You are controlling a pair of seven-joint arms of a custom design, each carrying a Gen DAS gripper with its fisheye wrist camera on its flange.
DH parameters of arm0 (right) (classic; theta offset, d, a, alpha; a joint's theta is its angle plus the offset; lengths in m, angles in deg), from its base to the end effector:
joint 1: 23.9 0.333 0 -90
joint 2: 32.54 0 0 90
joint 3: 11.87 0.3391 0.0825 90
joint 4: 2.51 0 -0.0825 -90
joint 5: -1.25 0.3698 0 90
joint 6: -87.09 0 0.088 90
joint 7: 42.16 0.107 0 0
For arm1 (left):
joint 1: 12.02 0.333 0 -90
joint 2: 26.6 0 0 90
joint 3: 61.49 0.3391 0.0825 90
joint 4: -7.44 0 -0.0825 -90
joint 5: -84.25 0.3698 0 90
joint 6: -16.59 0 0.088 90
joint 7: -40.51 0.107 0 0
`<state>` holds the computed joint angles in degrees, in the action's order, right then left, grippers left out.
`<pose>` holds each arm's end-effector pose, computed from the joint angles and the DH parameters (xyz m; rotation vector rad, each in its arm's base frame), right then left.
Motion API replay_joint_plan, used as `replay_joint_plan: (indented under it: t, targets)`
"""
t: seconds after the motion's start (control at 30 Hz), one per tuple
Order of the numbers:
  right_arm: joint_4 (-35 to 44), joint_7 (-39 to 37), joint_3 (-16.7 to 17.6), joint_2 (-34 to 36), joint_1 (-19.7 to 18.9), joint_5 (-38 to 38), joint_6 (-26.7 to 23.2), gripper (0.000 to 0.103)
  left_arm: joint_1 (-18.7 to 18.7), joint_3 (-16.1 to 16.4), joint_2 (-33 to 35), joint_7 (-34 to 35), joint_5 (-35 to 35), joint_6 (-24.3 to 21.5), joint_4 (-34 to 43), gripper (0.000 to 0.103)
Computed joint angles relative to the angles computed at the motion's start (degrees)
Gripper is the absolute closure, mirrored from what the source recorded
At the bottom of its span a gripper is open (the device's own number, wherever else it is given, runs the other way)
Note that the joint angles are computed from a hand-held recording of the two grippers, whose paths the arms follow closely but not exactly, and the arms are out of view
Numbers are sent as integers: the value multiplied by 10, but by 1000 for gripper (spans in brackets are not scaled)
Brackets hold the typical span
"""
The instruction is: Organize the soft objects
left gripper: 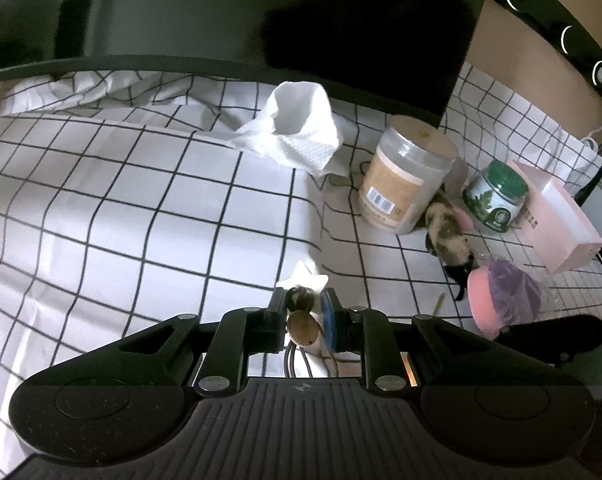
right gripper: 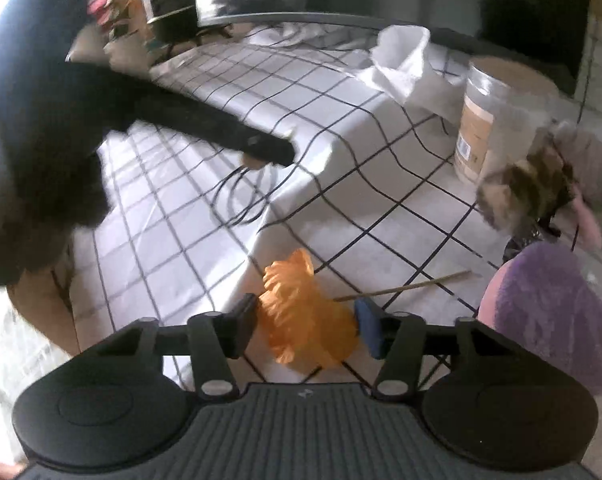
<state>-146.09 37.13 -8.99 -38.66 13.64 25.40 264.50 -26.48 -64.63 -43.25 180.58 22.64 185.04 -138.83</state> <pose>0.3929 0.2905 0.4319 -2.1016 1.2756 -0.2637 0.4299 -0.0775 0.4556 -1.7049 2.0675 -1.0581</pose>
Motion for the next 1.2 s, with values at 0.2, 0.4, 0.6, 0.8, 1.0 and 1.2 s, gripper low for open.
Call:
replay_joint_plan:
  t: [0.2,0.4,0.6,0.8,1.0,1.2]
  targets:
    - [0,38,28,-5,-32,-73,2,98,3,-2,-4,-23,11,6,-4,82]
    - [-1,49,6,-25,-23,-132,19,100,-2,-4,-11,-52,31,20,11,82]
    - [18,92,35,-53,-104,-263,67,101,8,-16,7,-92,123,61,86,82]
    - [48,143,115,-98,-286,-352,113,101,21,-50,58,-185,238,87,202,82]
    - [17,174,95,-173,-386,-394,129,101,-37,-71,119,-185,235,68,307,82]
    - [-42,180,3,-234,-404,-422,127,101,-66,-135,214,-197,242,35,426,81]
